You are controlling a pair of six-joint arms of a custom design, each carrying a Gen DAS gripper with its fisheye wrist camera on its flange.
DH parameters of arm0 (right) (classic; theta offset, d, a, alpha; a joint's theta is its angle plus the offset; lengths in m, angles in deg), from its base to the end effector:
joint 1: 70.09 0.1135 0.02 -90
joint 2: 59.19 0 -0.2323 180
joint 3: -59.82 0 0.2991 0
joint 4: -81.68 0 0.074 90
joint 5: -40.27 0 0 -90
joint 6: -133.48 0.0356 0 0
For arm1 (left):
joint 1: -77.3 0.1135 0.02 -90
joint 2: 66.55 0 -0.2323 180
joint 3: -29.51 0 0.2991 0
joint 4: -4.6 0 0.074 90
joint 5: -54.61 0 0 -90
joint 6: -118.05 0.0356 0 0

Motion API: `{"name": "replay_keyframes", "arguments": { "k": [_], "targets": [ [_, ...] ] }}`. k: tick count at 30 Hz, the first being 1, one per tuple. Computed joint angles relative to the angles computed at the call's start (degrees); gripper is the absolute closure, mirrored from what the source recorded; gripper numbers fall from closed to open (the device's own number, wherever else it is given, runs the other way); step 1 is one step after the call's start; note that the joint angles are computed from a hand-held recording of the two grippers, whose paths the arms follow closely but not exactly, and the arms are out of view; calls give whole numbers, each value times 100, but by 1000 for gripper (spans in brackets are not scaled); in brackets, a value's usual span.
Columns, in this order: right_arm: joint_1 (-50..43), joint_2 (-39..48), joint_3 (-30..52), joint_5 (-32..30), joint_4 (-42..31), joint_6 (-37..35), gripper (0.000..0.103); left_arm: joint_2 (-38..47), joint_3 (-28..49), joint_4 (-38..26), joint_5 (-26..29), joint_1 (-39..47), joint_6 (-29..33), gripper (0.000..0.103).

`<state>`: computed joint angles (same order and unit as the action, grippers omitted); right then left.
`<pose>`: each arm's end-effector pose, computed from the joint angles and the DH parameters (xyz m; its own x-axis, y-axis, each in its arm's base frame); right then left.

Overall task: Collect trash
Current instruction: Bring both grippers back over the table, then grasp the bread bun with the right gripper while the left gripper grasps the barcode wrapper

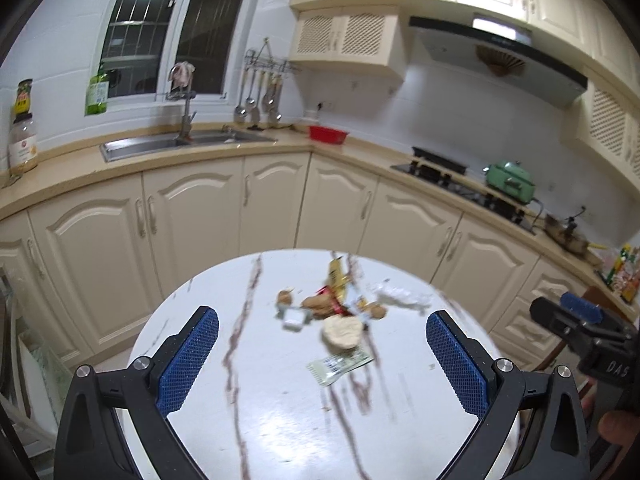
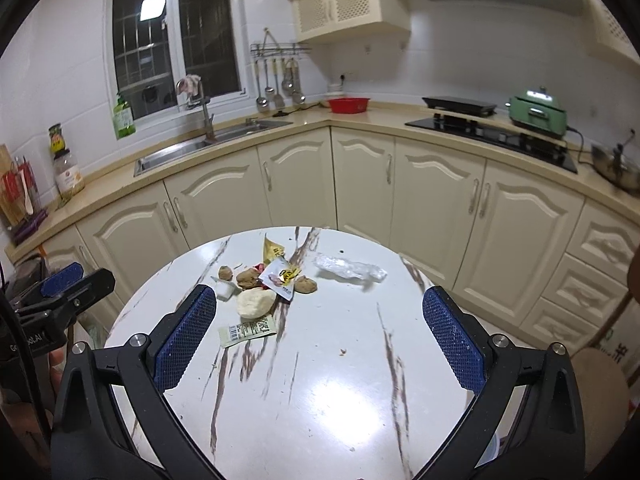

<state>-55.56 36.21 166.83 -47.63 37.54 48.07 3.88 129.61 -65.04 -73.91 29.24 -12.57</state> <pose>0.4139 0.1059 0.3460 -0.5365 -0.0564 -0.8420 -0.1784 0.9828 0.0478 0.2037 -0.1936 0.4150 -0.4971 -0.2089 -0.8422 -0.0799 0.9775 -0.1953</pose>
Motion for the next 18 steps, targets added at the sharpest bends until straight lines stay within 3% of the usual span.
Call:
{"name": "replay_keyframes", "arguments": {
  "k": [11,18],
  "targets": [
    [97,2085,1744,-331,-766,-86,0,1378,800,-70,1405,1113,277,1],
    [135,3776,3570,-575,-1542,-22,0,2071,1356,-146,1885,1761,533,1]
  ]
}}
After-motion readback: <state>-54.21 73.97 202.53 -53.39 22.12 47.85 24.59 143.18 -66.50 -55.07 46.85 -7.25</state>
